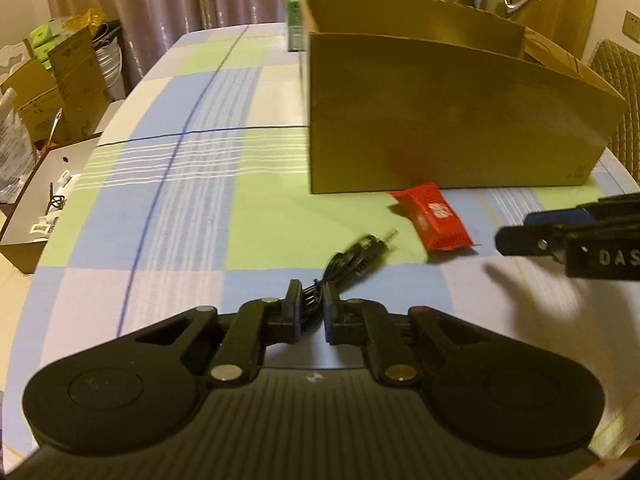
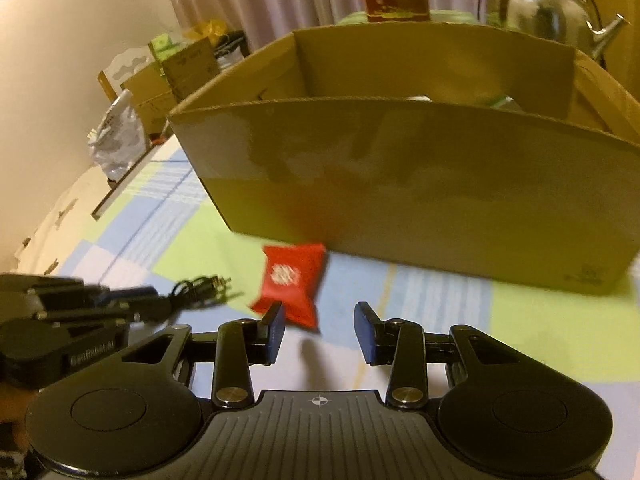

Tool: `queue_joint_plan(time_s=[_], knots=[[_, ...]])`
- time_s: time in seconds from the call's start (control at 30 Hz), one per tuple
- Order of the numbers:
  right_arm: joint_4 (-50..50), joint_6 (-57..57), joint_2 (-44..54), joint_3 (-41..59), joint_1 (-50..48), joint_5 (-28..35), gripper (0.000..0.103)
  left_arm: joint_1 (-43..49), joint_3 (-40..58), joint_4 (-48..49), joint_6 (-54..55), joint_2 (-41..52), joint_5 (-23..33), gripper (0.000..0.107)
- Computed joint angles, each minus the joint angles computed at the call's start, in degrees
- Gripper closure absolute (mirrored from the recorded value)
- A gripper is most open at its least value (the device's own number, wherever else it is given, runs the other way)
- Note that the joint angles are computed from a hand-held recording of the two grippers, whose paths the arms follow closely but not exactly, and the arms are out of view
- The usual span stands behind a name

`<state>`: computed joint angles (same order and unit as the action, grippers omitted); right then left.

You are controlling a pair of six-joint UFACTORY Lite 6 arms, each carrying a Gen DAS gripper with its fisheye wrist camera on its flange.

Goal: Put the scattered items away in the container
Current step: 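Grasp the red candy packet with the right tool while the left tool grasps the black cable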

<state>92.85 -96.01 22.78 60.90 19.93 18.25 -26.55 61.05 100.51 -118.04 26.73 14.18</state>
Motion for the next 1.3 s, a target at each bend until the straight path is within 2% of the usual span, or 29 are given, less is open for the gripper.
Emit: queue_joint_plan(time_s=[0.13,0.23,0.3,0.37,0.47,0.67,0.73,0.83,0.97,1.3], knots=[[-0.41,1.47,4.59,4.98,2.42,-1.33,0.067,0.70,-0.35,3.21,-1.93,-0.07,-0.65,0.099],[-1.35,3.23,7.11,7.78,3.57,-2.16,0.067,0.54,-0.69,6.06,-3.41,0.01,-0.10,0.096],[-1.34,3.51,8.52,9.27,4.24,-2.68,0.065,0.76,-1.07,7.42,-4.42,-0.07,0.10,0.090],[-1.21,3.78,9.56,10.42,4.82,-3.07,0.060,1.14,-1.37,8.54,-4.79,-0.12,0.08,0.086],[-1.40,4.46,11.28,12.07,6.45,-4.12,0.058,1.70,-1.90,11.27,-6.32,-0.29,-0.10,0.081],[-5.89,7.29,12.78,13.34,8.46,-6.55,0.058,2.50,-2.53,15.65,-9.28,-0.42,-0.42,0.078],[-5.27,5.64,12.95,13.24,8.84,-7.23,0.058,2.47,-2.37,15.40,-8.38,-0.28,-0.29,0.077],[-5.70,5.66,12.79,12.90,8.68,-7.23,0.072,2.28,-2.12,15.20,-7.13,-0.20,-0.25,0.076],[-6.21,5.02,11.19,11.36,7.77,-7.36,0.077,1.62,-0.84,13.53,-3.61,0.50,-0.22,0.076],[-0.17,-2.95,4.12,2.92,2.05,-5.68,0.079,1.14,7.09,2.27,15.29,6.67,-2.38,0.076]])
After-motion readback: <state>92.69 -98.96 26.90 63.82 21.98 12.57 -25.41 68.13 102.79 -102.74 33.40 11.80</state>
